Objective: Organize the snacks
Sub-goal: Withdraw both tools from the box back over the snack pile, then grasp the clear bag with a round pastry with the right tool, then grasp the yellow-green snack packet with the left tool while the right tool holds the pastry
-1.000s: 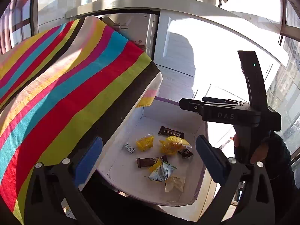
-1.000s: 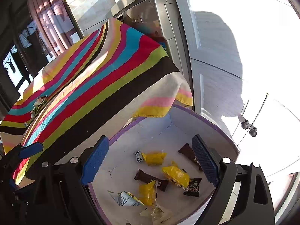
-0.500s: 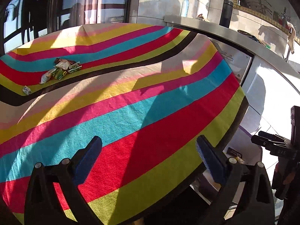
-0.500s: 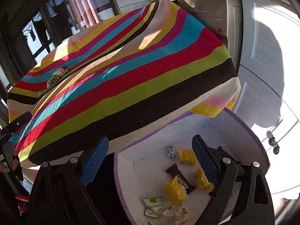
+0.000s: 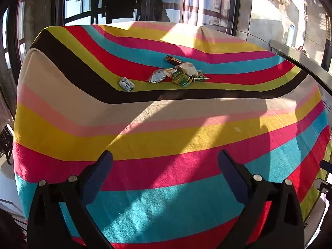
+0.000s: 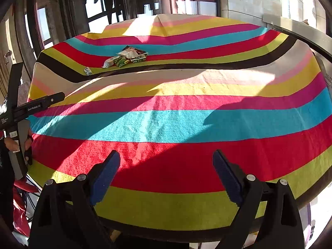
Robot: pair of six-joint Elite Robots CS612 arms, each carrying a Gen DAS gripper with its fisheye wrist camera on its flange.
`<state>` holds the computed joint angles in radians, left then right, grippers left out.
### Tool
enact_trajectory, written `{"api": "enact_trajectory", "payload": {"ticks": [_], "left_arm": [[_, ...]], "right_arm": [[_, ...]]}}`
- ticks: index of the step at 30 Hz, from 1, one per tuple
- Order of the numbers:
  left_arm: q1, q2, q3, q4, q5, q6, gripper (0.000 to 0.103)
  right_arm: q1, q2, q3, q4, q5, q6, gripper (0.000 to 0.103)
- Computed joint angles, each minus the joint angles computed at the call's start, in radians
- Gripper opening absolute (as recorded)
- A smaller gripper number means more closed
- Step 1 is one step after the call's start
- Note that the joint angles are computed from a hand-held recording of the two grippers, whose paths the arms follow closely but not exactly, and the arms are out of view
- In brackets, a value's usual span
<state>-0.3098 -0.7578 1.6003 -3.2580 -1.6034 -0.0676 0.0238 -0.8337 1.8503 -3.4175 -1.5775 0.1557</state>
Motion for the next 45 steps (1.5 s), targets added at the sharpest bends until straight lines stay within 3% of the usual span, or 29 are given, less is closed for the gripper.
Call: {"api": "enact_trajectory", "payload": {"ticks": [4, 7, 11, 22, 26, 30, 32, 34, 35, 36, 41, 45], "left_arm": [[0.017, 0.019, -0.041, 0.034, -0.029, -0.049, 0.100], [0.037, 0.030, -0.068, 0.103, -0.104, -0.096, 0.100], [0.057, 0.041, -0.070, 0.071, -0.135, -0.204, 0.100], [0.064, 0.048, -0.076, 0.078, -0.211, -0.202, 0.100], [0.065, 0.047, -0.072, 0.069, -0.219, -0.209, 0.100], [0.064, 0.046, -0.070, 0.069, -0.222, -0.212, 0.100], [0.064, 0.047, -0.072, 0.071, -0.225, -0.213, 0.100], [0.064, 0.047, -0.072, 0.072, -0.224, -0.212, 0.100], [0.064, 0.046, -0.071, 0.072, -0.224, -0.213, 0.100], [0.065, 0.047, -0.075, 0.076, -0.224, -0.215, 0.100], [0.064, 0.049, -0.079, 0.086, -0.221, -0.220, 0.100], [0.064, 0.046, -0.077, 0.096, -0.218, -0.219, 0.100]], "right_arm": [[-0.010, 0.053, -0.165, 0.117, 0.106, 0.041, 0.088], [-0.017, 0.105, -0.304, 0.210, 0.177, 0.096, 0.088], [-0.020, 0.180, -0.488, 0.325, 0.241, 0.166, 0.088], [0.001, 0.395, -0.966, 0.648, 0.242, 0.224, 0.088], [0.013, 0.459, -1.124, 0.828, 0.211, 0.175, 0.088], [0.019, 0.502, -1.217, 0.933, 0.182, 0.143, 0.087], [0.022, 0.507, -1.220, 0.929, 0.155, 0.103, 0.086], [0.028, 0.485, -1.176, 0.900, 0.104, 0.055, 0.061], [0.025, 0.459, -1.121, 0.849, 0.123, 0.045, 0.047], [0.020, 0.431, -1.058, 0.791, 0.150, 0.043, 0.044], [0.014, 0.277, -0.718, 0.468, 0.120, -0.046, 0.043], [0.004, 0.189, -0.512, 0.313, 0.075, -0.099, 0.043]]}}
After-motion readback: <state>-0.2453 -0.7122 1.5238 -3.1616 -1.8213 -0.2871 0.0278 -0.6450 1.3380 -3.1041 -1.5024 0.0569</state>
